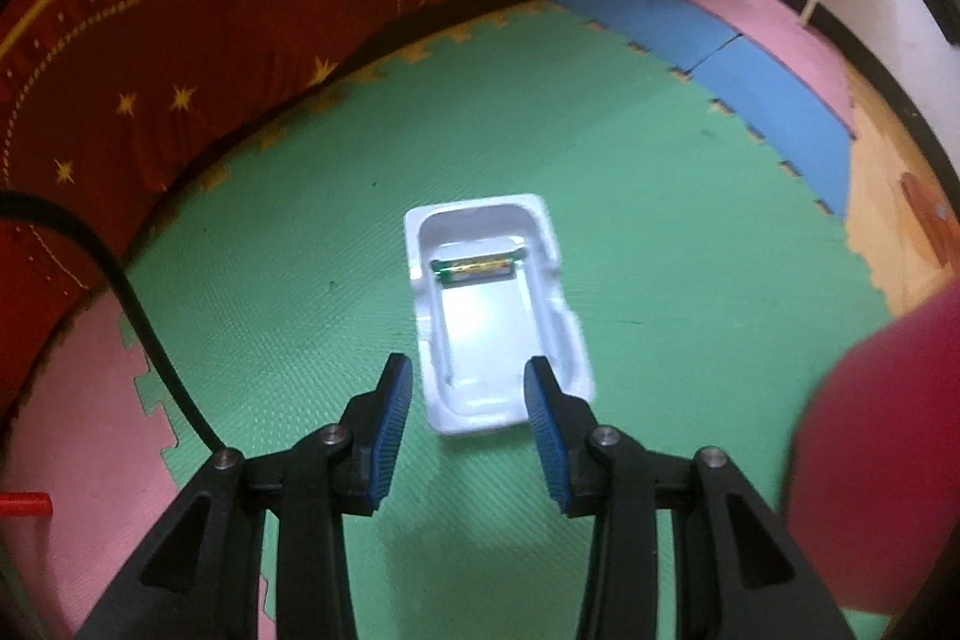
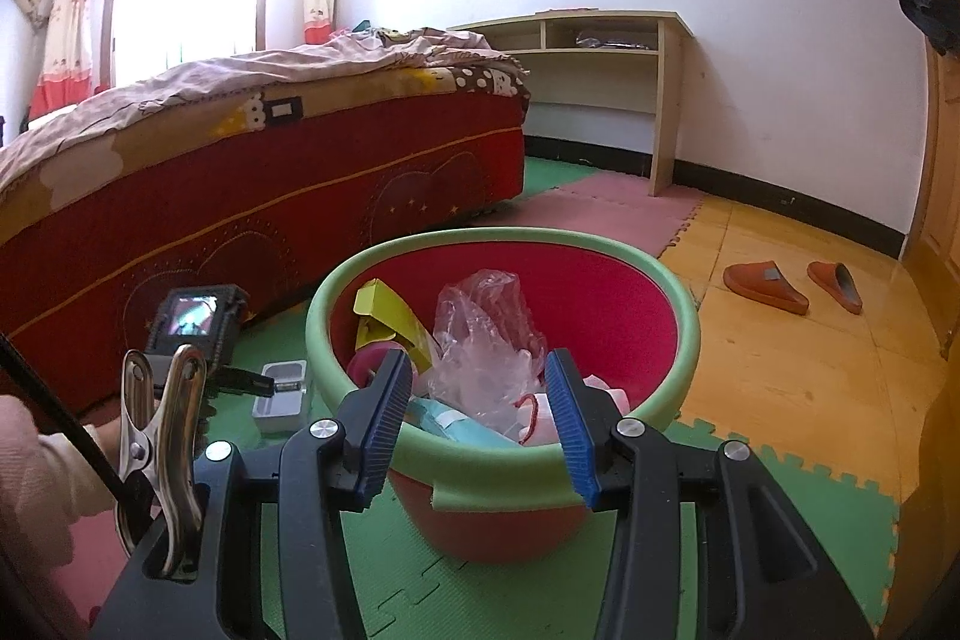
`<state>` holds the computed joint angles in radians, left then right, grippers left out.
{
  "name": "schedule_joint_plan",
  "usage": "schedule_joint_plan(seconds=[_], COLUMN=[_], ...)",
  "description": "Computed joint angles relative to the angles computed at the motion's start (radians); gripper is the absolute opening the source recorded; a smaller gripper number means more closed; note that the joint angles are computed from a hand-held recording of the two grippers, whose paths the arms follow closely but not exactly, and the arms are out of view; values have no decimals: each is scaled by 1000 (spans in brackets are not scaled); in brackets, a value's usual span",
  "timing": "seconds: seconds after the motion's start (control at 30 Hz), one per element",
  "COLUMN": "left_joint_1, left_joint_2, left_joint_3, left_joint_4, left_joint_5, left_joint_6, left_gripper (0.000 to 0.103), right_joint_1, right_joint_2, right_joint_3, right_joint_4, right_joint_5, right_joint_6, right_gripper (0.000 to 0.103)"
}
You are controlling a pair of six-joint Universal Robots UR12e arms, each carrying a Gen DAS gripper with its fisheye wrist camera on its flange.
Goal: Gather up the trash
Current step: 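Move the left tool down to the white plastic tray holding a battery, then reach the right tool into the tray toward the green battery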
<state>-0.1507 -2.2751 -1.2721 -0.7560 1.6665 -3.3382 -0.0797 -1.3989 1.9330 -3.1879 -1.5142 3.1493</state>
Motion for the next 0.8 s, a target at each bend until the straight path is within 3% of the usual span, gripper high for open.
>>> schedule_joint_plan(seconds=[0.17, 0.23, 0.37, 0.47, 0.5, 0.53, 0.57, 0.63, 0.8], left_joint_1=[9, 11, 16, 19, 21, 21, 21, 20, -1], left_joint_2=[-35, -37, -21, -6, 3, 9, 13, 27, 74], left_joint_3=[22, 15, -33, -57, -68, -73, -75, -85, -137], left_joint_4=[-42, -34, 40, 42, 36, 24, 16, -15, -53], left_joint_5=[-12, -21, -52, -82, -99, -103, -111, -127, -119], left_joint_6=[-21, -17, 40, 73, 89, 103, 113, 156, 363], left_gripper=[41, 27, 24, 24, 21, 9, 9, 9, 9], right_joint_1=[5, 8, 9, 10, 10, 10, 9, 9, 7], right_joint_2=[3, 6, 9, 9, 10, 9, 7, 6, 1], right_joint_3=[-3, -4, -6, -6, -7, -6, -5, -3, 2], right_joint_4=[2, 0, 5, 8, 6, 1, -2, -9, -8], right_joint_5=[-1, -1, 3, 7, 9, 12, 15, 22, 56], right_joint_6=[-10, -14, -19, -20, -20, -21, -21, -21, -15], right_gripper=[47, 47, 47, 47, 47, 47, 47, 47, 47])
